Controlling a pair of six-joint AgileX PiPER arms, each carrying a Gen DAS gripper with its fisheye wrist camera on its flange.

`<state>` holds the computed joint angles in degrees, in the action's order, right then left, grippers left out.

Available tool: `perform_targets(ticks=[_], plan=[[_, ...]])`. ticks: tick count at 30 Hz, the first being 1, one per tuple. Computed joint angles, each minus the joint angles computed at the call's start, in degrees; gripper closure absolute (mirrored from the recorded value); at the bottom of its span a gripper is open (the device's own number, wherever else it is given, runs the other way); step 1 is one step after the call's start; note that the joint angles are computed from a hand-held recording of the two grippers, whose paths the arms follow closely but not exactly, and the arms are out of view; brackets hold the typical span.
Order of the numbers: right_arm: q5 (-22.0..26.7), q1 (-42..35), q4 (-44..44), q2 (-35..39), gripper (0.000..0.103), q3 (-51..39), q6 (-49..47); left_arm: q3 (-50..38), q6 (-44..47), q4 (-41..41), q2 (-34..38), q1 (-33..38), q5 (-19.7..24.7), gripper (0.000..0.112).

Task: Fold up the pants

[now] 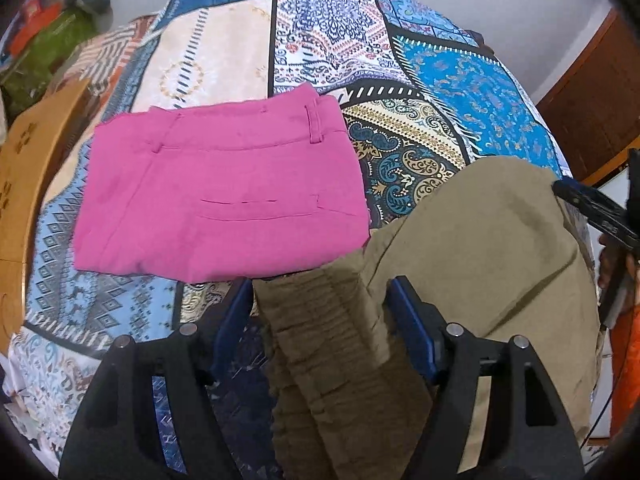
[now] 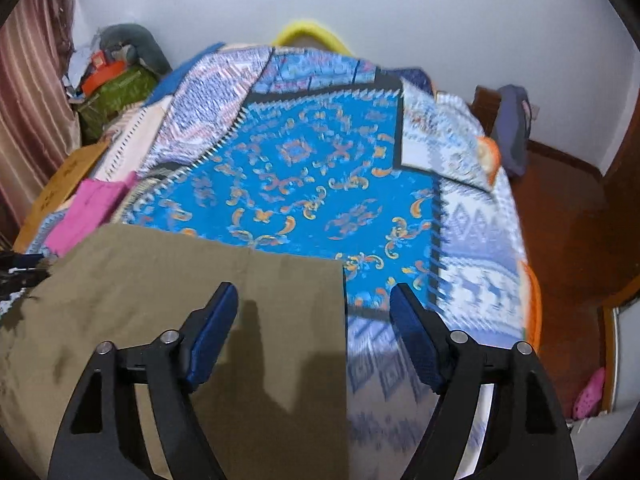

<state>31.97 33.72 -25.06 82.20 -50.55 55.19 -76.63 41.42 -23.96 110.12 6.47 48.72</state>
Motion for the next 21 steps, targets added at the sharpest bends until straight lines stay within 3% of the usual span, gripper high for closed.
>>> perform_targets(ticks=[5, 6, 7, 10, 15, 17, 21], plan=[[-4.11, -2.26, 3.61, 1.79, 0.044, 0.34, -3.85, 1.73, 5.45, -3.52, 0.28, 0.29, -2.57, 0.044], [-4.18, -2.23, 4.31, 2.0, 0.052, 0.13, -4.75, 2.38, 6.2, -3.95, -0.01, 0.28, -3.24, 0.044], [-3.65, -1.88, 3.9, 1.93, 0.068, -0.04, -4.48, 2.6, 6.54, -4.18, -0.11, 0.37, -3.55, 0.046], [-1.07, -0.36, 0.96, 2.86, 0.085, -1.32, -1.8, 3.39, 6.73, -4.09, -0.7, 0.22, -4.81, 0.051], [2.95, 3.19, -6.96, 2.54, 0.095, -1.76, 5.27, 7.76, 5.3, 0.18, -4.89, -2.39, -12.26, 0.057], [7.05, 6.18, -12.18, 2.51, 0.096, -2.67, 9.55, 8.58, 4.66, 1.75, -6.18, -3.07, -14.15, 0.059], [11.96, 8.31, -17.13, 1.14, 0.098, -3.92, 12.71, 7.7, 3.98, 2.34, -7.55, -3.0, -14.49, 0.059]])
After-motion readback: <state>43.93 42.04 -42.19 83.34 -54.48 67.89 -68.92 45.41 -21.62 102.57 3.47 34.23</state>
